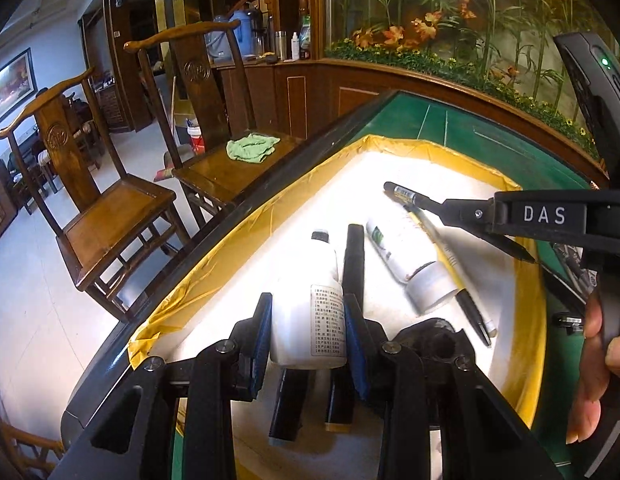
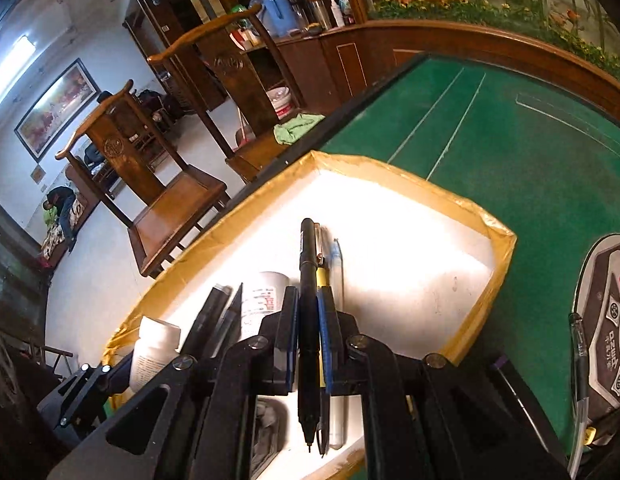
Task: Organize rigid objects
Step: 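Lower the bottle into the tray with the left tool while the right tool sets the black pen there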
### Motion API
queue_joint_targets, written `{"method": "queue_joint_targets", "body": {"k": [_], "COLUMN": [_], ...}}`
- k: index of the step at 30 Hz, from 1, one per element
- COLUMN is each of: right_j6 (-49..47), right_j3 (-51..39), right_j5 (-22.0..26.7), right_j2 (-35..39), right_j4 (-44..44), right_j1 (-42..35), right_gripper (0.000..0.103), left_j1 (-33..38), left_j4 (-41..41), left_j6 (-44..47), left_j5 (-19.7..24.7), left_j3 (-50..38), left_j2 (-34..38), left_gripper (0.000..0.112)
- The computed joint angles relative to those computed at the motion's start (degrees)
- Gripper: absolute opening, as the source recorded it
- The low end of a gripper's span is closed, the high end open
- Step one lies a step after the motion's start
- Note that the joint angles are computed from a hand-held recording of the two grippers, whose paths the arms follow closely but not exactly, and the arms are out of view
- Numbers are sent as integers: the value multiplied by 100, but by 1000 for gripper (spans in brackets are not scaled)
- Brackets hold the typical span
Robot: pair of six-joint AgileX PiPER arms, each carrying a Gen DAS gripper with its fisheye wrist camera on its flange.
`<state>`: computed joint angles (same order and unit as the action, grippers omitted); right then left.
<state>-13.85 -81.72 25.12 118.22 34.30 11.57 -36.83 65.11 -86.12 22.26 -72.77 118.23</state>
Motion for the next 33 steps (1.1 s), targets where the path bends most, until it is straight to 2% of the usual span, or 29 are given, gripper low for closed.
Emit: {"method": "queue_joint_targets", "body": {"k": [6,14,25,31,33], "right_j6": [-36,327,660,635,663], "right_j3": [24,114,132,217,264], "right_j5": [-38,-150,-212,-225,-243], "right_j2": [60,-8,-22,-107,-159], "right_j4": [2,-475,-898,-940,-1022], "right_j1": [-18,140,251,277,307], "right_gripper": [9,9,9,11,17], "left_j1": [35,101,22,-72,-95], "left_j4": [-357,-329,-229,124,241], "left_j6": [418,366,283,-84,-210], "left_j5": [32,-137,-81,-14,1], "left_j3": [-160,-75,-57,32,79], "left_j2": [82,42,22,-34,-72], "left_gripper": [36,36,36,57,61]}}
